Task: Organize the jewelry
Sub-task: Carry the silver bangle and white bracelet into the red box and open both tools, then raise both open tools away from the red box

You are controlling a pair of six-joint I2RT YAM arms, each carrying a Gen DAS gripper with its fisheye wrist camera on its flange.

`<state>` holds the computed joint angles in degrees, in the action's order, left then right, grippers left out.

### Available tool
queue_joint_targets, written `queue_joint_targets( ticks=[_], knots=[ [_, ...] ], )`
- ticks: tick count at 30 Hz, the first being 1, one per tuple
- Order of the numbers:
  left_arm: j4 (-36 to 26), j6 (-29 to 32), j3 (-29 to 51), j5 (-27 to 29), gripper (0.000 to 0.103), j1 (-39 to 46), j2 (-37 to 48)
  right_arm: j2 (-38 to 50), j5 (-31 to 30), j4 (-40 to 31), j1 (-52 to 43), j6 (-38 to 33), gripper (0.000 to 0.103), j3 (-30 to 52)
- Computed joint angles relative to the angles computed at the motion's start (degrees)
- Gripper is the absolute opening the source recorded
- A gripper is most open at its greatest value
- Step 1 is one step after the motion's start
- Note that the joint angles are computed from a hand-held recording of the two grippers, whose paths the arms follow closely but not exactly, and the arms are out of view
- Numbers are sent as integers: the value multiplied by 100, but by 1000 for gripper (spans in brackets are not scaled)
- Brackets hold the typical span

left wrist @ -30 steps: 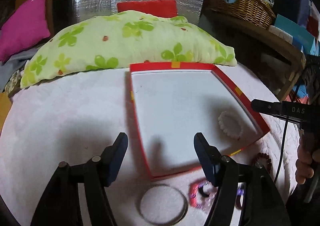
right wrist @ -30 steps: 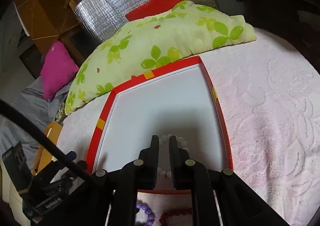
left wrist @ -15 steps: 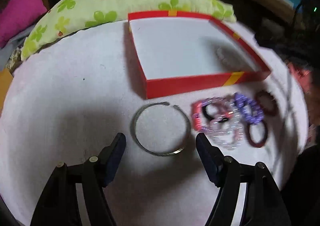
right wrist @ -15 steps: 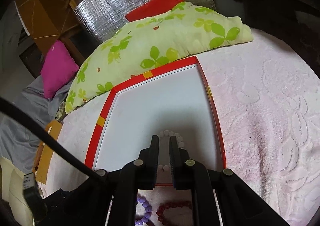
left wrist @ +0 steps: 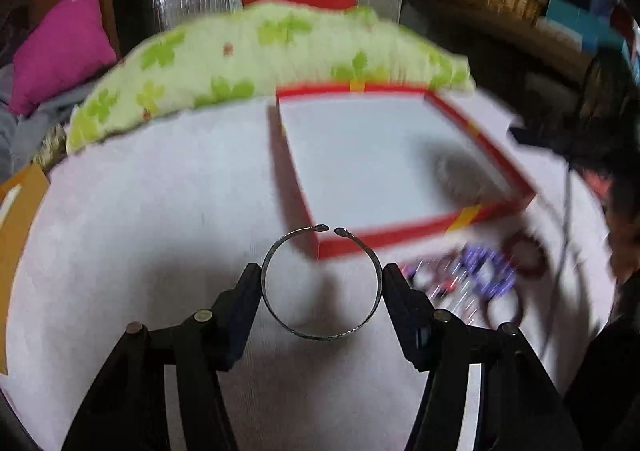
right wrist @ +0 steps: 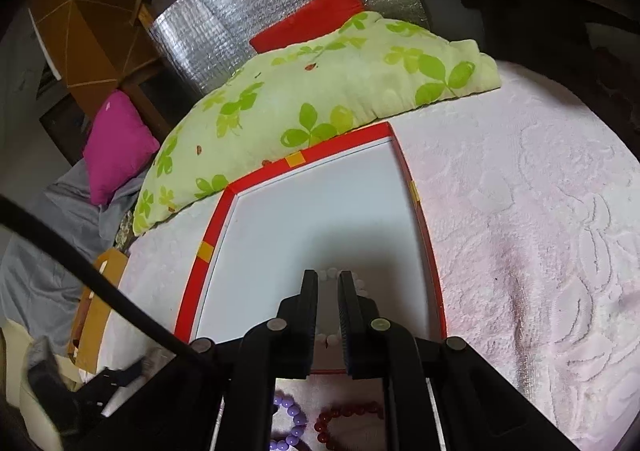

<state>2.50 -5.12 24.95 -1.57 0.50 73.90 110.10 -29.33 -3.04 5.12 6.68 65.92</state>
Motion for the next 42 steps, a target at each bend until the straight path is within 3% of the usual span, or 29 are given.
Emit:
queue_joint_targets(
  ticks=[3,8,13,19,32,34,38,42],
  knots=[
    [-219,1,524,-210,63,-243,46,-2,-21,46,-19,118,12,-4],
    [-630,-301,2065,-298,63,-497,1858,67,46,-74,53,39,12,74],
    [-273,-404,2241,-102,64,-518,2343,121,19,-79,-1,68,12,96],
    [79,-366,1500,-51,66,-492,1612,177,18,-168,38,43,12,155],
    [-1974,-1026,755,-1894,68,-1359,-857,-1184,362,385,411,-608,12,-1316],
    [-2301,-1097,780,-2118,69,-1500,-1169,-1608,531,601,517,-726,17,-1748],
    [-2969,-1344,833,-2686,69,-1848,-1832,-2455,789,1110,555,-703,71,-2720],
    [-3505,-1570,938,-3127,69,-2143,-2212,-3328,1166,1517,625,-849,71,-3496]
  ],
)
